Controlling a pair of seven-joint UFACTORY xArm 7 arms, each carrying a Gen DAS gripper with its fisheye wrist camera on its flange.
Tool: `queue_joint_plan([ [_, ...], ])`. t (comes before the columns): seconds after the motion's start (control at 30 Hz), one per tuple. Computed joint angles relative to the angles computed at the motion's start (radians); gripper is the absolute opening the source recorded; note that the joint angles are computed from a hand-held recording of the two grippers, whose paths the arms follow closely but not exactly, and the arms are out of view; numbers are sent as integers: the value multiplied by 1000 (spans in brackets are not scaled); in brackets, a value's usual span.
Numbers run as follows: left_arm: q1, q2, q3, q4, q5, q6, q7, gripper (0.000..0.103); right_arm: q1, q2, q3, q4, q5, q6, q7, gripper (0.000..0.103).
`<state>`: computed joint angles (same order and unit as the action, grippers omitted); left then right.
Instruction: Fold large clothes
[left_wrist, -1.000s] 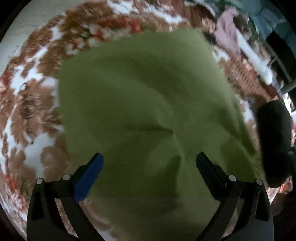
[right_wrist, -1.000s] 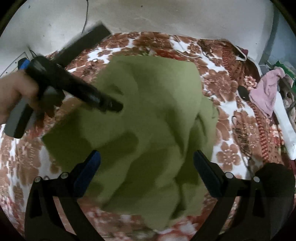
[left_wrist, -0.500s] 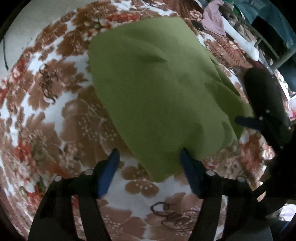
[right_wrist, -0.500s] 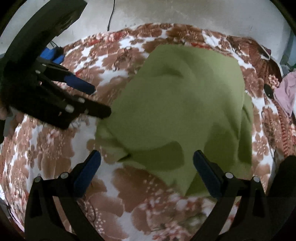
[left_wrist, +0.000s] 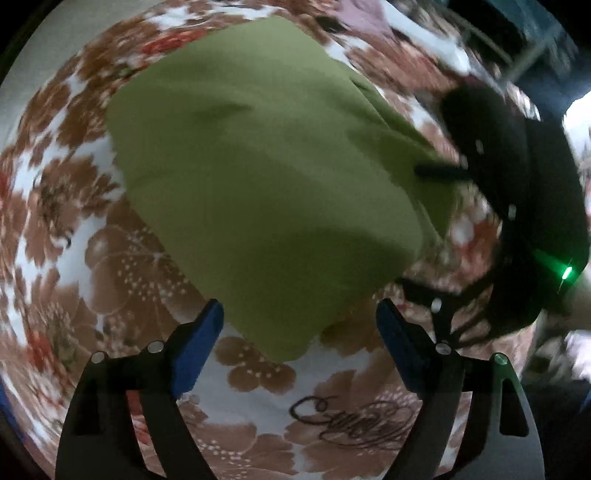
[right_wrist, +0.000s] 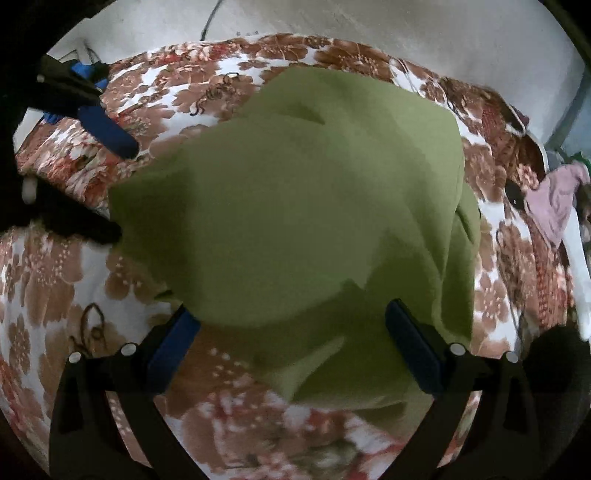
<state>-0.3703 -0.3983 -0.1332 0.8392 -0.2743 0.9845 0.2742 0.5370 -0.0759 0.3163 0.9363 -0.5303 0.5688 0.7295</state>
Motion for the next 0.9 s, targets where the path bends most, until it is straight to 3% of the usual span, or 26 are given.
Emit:
queue_joint_plan([
  [0.07, -11, 1, -8, -12, -4, -6, 10, 84, 0, -2, 2, 0, -34, 4, -24, 95],
  [0.13, -11, -3, -11, -28, -3, -17, -5, 86, 2, 2, 2, -1, -52, 2, -70, 79],
  [0.2, -8, -14, -8, -46, -6, -28, -20, 87, 7, 21, -3, 8, -22, 7, -151, 52],
  [0.33, -8, -36, 3, -76, -31, -40, -49, 89, 9, 38, -14, 9, -28, -2, -207, 24],
  [0.4, -8, -47, -2, -89, -24, -47, -63, 89, 8, 37, -15, 7, -85, -14, -219, 11],
  [0.7, -39, -99, -11, -108, -12, -106, -80, 89, -27, -65, -16, -18, -75, 4, -329, 6],
  [0.9, -83, -113, 82, -102, -254, -265, -67, 89, -84, -129, 9, -58, -145, 25, -406, 6],
])
